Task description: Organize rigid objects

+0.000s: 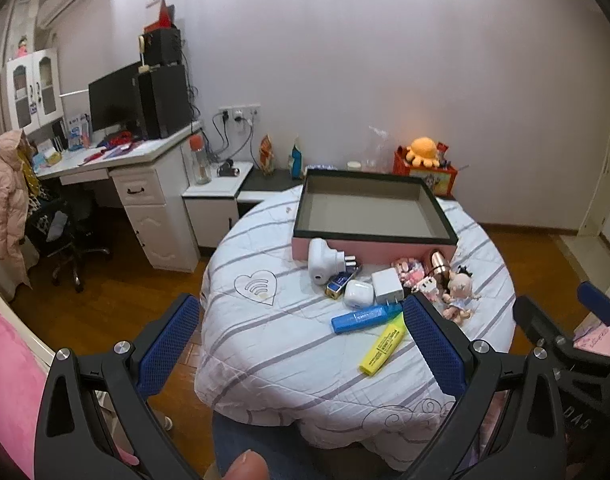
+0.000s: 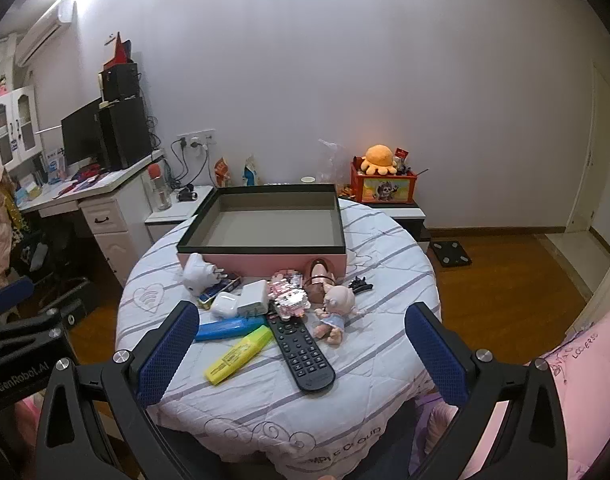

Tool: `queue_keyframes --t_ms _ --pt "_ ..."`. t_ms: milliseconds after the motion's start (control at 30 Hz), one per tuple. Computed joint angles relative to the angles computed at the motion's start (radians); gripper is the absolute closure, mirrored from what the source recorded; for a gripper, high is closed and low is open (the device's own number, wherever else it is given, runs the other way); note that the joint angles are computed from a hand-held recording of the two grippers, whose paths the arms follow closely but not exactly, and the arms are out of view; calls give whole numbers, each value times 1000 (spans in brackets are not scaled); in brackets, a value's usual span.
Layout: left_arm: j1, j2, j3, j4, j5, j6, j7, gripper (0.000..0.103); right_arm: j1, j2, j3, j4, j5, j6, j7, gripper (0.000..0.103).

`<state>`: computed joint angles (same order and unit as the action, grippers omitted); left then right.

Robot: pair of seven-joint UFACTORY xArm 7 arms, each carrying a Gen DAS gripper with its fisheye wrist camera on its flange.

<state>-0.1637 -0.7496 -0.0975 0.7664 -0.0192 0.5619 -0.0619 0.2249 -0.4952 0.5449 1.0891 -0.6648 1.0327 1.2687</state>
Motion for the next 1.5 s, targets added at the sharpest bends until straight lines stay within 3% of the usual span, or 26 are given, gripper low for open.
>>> queue_keyframes --t_ms 333,1500 --pt "-7 -80 -12 -49 8 -4 -6 0 -2 -50 21 -10 10 18 12 0" --pt "-11 -91 5 -34 -4 34 10 0 -60 -92 55 -24 58 -12 -23 0"
